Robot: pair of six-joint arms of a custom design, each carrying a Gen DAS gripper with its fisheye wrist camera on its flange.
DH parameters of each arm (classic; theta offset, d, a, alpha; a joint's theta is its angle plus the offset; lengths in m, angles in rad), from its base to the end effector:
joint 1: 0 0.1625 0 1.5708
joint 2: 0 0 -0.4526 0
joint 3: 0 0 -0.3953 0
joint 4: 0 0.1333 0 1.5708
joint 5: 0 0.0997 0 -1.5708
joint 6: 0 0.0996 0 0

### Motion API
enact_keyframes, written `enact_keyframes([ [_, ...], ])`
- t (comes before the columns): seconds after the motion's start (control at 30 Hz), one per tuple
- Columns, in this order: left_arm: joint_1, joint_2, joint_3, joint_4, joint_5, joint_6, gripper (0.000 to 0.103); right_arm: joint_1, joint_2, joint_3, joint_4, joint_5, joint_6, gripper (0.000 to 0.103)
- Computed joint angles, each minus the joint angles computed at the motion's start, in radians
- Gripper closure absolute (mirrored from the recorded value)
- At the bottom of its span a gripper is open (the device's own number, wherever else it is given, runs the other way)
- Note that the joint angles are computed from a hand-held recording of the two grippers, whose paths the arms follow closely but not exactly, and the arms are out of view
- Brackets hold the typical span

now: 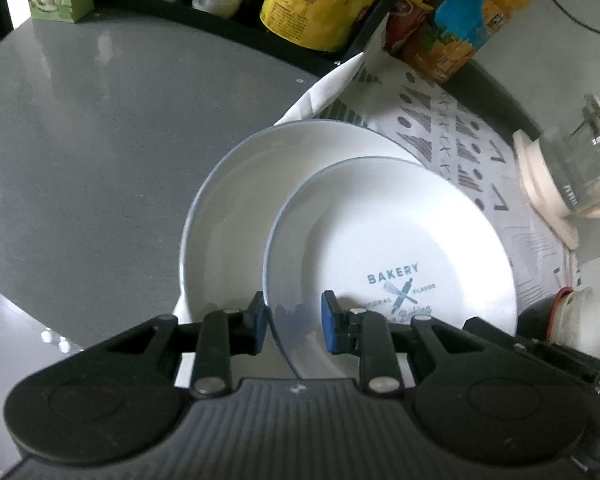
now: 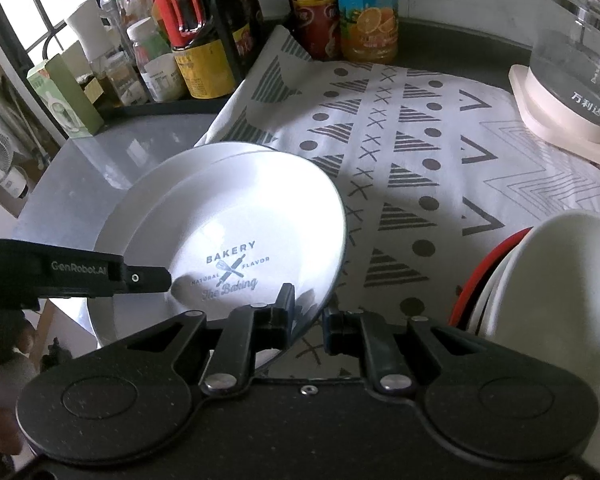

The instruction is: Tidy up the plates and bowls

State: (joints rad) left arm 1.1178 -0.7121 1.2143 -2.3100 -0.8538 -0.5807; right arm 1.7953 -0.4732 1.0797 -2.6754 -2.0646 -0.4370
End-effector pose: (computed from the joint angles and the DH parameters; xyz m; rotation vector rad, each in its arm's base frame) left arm -0.1730 -0.8096 0.2184 -0.2745 2.5217 -0.7315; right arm 0.2748 -0.8165 0.1140 0.6720 -2.4594 0.5755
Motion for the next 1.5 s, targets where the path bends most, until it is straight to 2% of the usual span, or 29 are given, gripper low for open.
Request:
enact_keyframes([
  [0.1,-0.012,-0.012,0.02,-0.052,0.037,0.023,0.072,-0.004,-0.002,0.001,0.007,0.007,0.01,0.089],
  [0.2,-0.021,-0.024,0.031,-0.097,0.055,0.05,0.056,-0.004,-0.003,0.006,0.002,0.007,0.013,0.088],
  [0.33,-0.032,-0.023,0.011,-0.08,0.109,0.073,0.04,-0.005,0.0,0.004,0.008,0.008,0.029,0.087],
  [0.4,-0.036,-0.022,0.008,-0.083,0.138,0.083,0.036,-0.004,0.002,0.005,0.003,0.006,0.029,0.087],
  [0.53,-0.033,-0.031,0.022,-0.081,0.181,0.069,0.035,-0.001,0.007,0.007,-0.009,-0.005,0.016,0.085],
  [0.73,-0.017,-0.042,0.042,-0.038,0.184,0.024,0.035,0.006,0.022,0.009,-0.045,-0.032,-0.032,0.082],
  [0.97,-0.005,-0.047,0.061,-0.017,0.168,-0.019,0.039,0.009,0.027,0.01,-0.061,-0.044,-0.041,0.082],
  [1.07,-0.001,-0.05,0.077,-0.061,0.152,0.001,0.046,0.008,0.028,0.006,-0.054,-0.045,-0.032,0.081],
  [1.23,0.001,-0.055,0.093,-0.125,0.109,0.028,0.071,0.003,0.02,0.001,-0.023,-0.023,0.013,0.08],
  [1.5,0.01,-0.058,0.083,-0.122,0.088,0.002,0.077,-0.005,0.003,0.009,-0.006,0.021,0.057,0.079],
])
